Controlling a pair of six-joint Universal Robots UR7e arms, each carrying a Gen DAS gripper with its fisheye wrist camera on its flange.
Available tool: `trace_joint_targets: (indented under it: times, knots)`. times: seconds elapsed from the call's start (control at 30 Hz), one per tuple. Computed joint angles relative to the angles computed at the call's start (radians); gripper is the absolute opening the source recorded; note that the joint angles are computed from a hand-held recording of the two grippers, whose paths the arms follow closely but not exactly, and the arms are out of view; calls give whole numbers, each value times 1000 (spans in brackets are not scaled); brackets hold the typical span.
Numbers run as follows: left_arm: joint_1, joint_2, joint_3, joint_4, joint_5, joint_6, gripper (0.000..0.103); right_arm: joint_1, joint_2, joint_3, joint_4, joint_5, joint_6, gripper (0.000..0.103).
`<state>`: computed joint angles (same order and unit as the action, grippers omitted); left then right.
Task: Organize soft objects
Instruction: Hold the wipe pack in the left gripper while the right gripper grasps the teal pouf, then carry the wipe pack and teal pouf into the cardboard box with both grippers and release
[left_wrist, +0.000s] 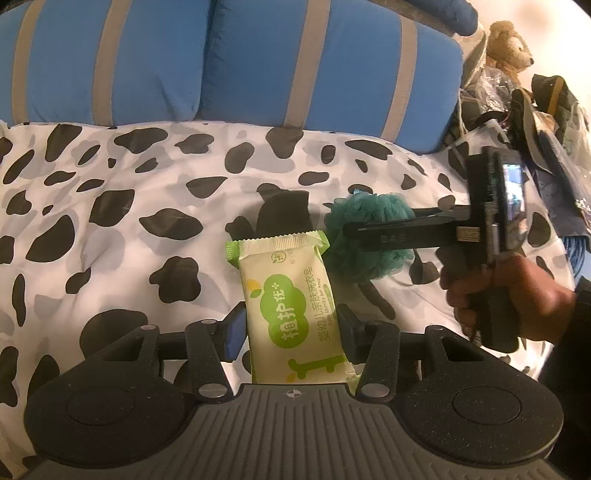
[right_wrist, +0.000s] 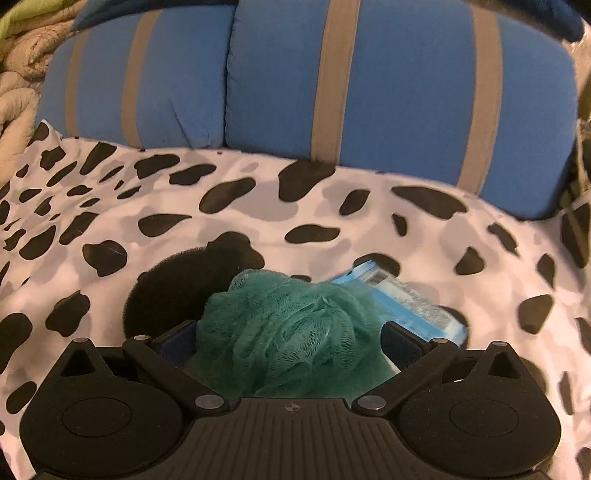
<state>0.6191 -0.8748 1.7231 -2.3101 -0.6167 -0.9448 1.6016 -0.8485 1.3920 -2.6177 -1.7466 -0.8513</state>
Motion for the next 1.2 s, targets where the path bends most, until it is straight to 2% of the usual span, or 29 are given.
trace_joint_targets:
  times: [0.1, 0.23, 0.33, 0.47, 0.57, 0.97, 1.2]
  knots:
    - [4, -1, -3, 15, 0, -12, 49, 3, 33, -29, 28, -31, 14, 103]
    - [8, 0, -2, 17, -12, -11, 49, 17, 71, -56, 45, -123, 23, 103]
    - [9, 0, -3, 16, -14, -9, 49, 18, 78, -49, 28, -154, 23, 96]
    - [10, -1, -1, 14, -6, -13, 49, 17, 64, -32, 4, -138, 11, 79]
    - [10, -1, 1, 15, -3, -17, 49, 18, 54, -21, -22, -125, 0, 72]
    - [2, -3, 15, 3, 22, -9, 49, 19, -61, 61, -88, -46, -71, 70]
    - [-10, 9, 22, -45, 40, 24, 49, 7, -163, 130, -68, -15, -46, 70]
